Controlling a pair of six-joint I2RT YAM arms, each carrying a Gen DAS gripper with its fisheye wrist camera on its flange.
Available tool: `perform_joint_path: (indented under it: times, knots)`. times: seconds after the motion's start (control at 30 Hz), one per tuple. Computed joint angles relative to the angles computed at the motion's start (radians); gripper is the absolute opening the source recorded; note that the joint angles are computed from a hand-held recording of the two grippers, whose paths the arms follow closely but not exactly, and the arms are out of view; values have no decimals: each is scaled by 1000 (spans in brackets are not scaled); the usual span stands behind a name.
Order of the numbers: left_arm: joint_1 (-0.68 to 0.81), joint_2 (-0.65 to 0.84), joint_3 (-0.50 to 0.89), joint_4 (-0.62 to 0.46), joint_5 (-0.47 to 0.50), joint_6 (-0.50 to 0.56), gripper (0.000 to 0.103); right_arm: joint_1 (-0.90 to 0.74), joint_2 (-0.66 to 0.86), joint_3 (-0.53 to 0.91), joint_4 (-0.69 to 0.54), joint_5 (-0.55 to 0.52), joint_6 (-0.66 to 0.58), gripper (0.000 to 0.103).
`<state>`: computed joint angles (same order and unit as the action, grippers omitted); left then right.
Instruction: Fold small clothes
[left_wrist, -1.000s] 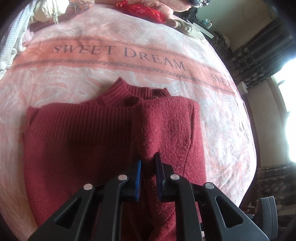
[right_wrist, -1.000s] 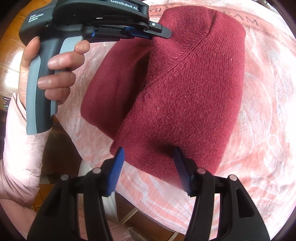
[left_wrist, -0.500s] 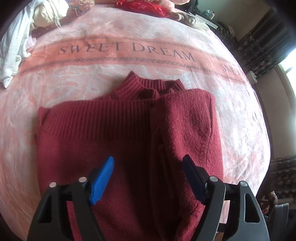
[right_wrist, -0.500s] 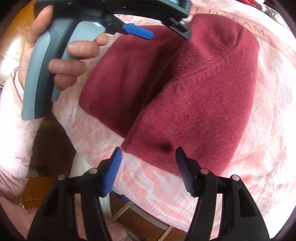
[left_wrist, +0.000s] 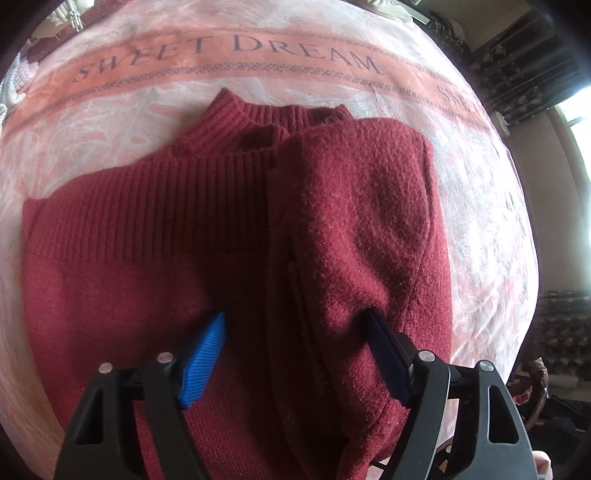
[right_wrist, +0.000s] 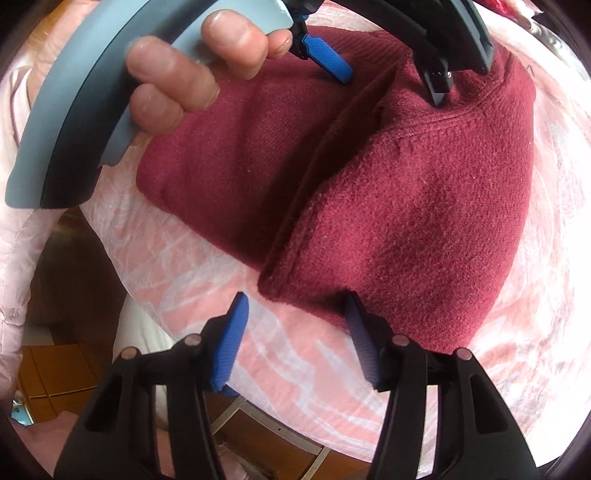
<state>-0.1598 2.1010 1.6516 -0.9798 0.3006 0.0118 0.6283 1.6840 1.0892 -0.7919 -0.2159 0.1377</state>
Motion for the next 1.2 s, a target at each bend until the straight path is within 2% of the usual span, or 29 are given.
perform_joint_path:
  times: [0.17,0.27,0.37,0.43,0.6,1.2]
  knots:
    - [-26,-1,18,-4,-34,6,72,0,9,7,6,3,2,51]
    - [-42,2,27,-6,-33,7,64,1,19,10,14,1,7,50]
    - [-57,11,39,-2,-44,2,61,-11,20,10,15,-10,-5,39]
    - [-63,11,35,8,-51,2,60,-19,22,15,8,-23,-12,27]
    - [-82,31,59,14,-57,-8,60,-10,15,6,12,-11,-2,20]
    - [-67,20,13,83,-56,62,62,1,-16,-24,21,14,24,16]
